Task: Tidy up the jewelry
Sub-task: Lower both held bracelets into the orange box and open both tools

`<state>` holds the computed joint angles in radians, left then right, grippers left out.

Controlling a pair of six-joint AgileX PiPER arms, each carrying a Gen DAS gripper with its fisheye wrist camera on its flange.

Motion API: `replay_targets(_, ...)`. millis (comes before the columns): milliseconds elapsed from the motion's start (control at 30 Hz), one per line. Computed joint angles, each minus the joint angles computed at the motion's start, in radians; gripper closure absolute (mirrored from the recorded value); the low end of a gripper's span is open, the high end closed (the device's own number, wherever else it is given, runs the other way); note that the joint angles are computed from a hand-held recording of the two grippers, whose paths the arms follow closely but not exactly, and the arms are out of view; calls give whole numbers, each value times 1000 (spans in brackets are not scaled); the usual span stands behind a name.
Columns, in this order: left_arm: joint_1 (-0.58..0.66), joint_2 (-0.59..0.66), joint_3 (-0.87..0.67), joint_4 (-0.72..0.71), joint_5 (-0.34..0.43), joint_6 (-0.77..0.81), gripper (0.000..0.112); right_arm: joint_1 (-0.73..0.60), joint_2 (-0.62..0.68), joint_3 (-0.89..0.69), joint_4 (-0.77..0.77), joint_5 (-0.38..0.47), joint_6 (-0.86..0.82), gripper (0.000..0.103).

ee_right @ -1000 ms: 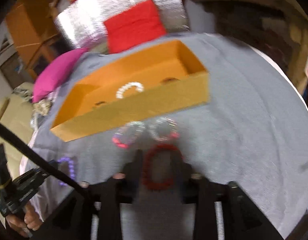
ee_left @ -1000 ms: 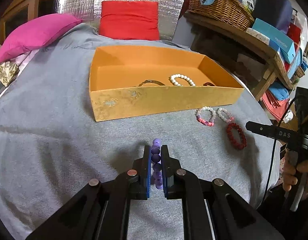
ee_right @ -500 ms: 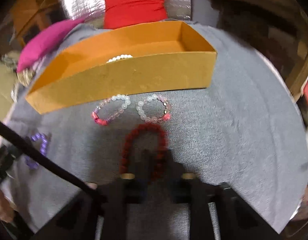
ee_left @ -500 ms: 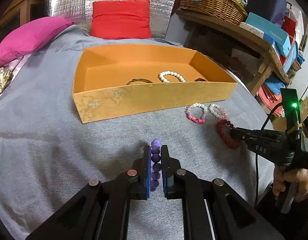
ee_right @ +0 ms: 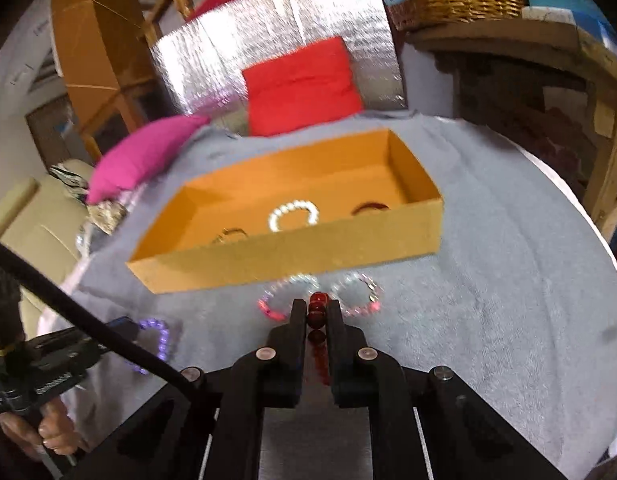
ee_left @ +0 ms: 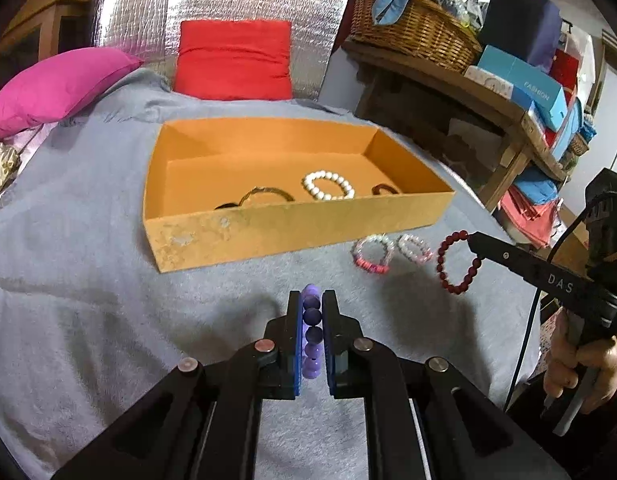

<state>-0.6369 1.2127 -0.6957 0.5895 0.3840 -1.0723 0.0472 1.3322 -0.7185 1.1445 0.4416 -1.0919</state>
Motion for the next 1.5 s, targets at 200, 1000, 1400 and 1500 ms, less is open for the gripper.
replay_targets(200,0,19,-27,13,-22,-3,103,-14,-27,-4,73,50,-40,93)
replay_targets(1000,506,563,-662,-1046,81,1059,103,170,788,-1227,-598,330,885,93)
replay_targets(1400,436,550,-659,-497,138,532,61,186,902,-1379,-866,383,1151,74)
replay_targets(1500,361,456,-597,-278,151,347,57,154,715,-1079,-795,217,1045,60)
